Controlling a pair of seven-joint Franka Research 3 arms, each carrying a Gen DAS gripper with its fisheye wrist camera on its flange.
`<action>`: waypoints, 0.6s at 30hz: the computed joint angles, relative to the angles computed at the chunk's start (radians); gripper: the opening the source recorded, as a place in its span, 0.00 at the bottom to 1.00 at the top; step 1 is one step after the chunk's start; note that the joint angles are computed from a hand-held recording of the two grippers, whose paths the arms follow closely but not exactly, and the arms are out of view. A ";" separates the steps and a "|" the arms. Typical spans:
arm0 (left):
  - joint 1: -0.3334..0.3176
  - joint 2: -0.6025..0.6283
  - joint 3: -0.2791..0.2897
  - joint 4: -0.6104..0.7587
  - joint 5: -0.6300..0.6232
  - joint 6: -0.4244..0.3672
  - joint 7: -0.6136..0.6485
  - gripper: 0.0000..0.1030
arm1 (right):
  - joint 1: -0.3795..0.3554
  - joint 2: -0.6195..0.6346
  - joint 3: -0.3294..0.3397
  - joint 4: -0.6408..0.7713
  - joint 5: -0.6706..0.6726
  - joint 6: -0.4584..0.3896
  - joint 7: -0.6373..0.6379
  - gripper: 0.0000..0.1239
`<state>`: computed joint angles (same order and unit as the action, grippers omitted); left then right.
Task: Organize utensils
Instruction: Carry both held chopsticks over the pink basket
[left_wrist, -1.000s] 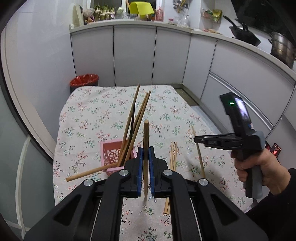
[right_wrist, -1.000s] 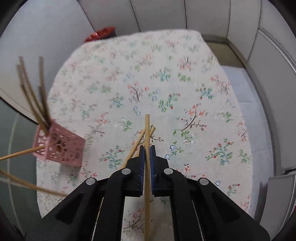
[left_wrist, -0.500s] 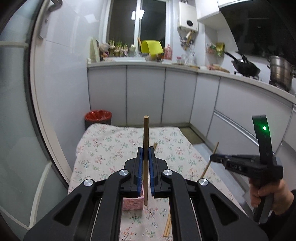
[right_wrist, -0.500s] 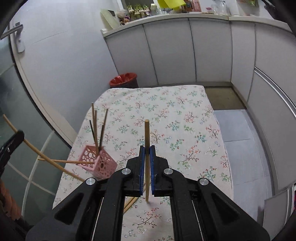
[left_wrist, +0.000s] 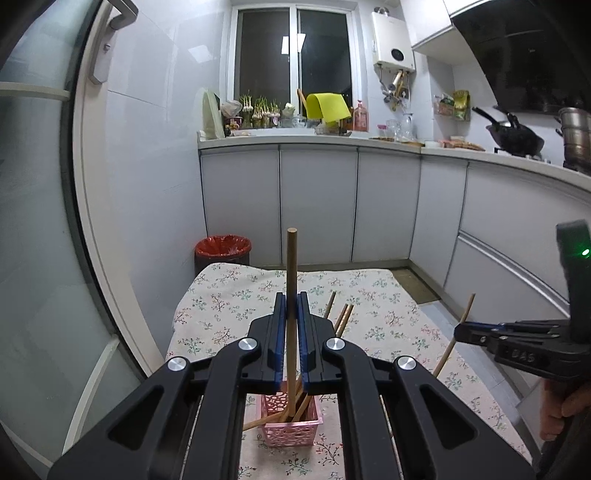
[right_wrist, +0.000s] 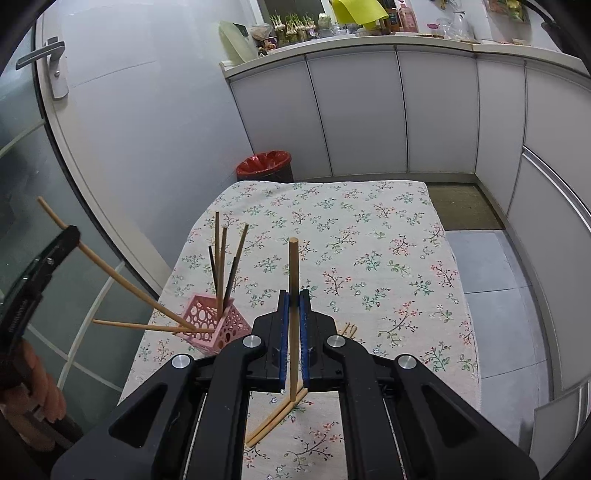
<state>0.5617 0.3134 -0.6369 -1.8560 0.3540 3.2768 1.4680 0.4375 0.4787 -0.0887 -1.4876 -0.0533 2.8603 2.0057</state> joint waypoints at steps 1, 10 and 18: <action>-0.007 0.011 0.003 0.014 0.004 -0.024 0.005 0.06 | 0.001 0.001 0.000 0.002 0.000 0.001 0.000 0.04; -0.080 0.113 0.025 0.141 -0.100 -0.212 0.126 0.07 | 0.004 -0.001 0.009 0.007 0.018 0.029 -0.004 0.04; -0.022 0.069 -0.023 0.089 -0.253 -0.195 0.235 0.46 | 0.015 -0.015 0.009 0.009 0.036 0.102 -0.017 0.04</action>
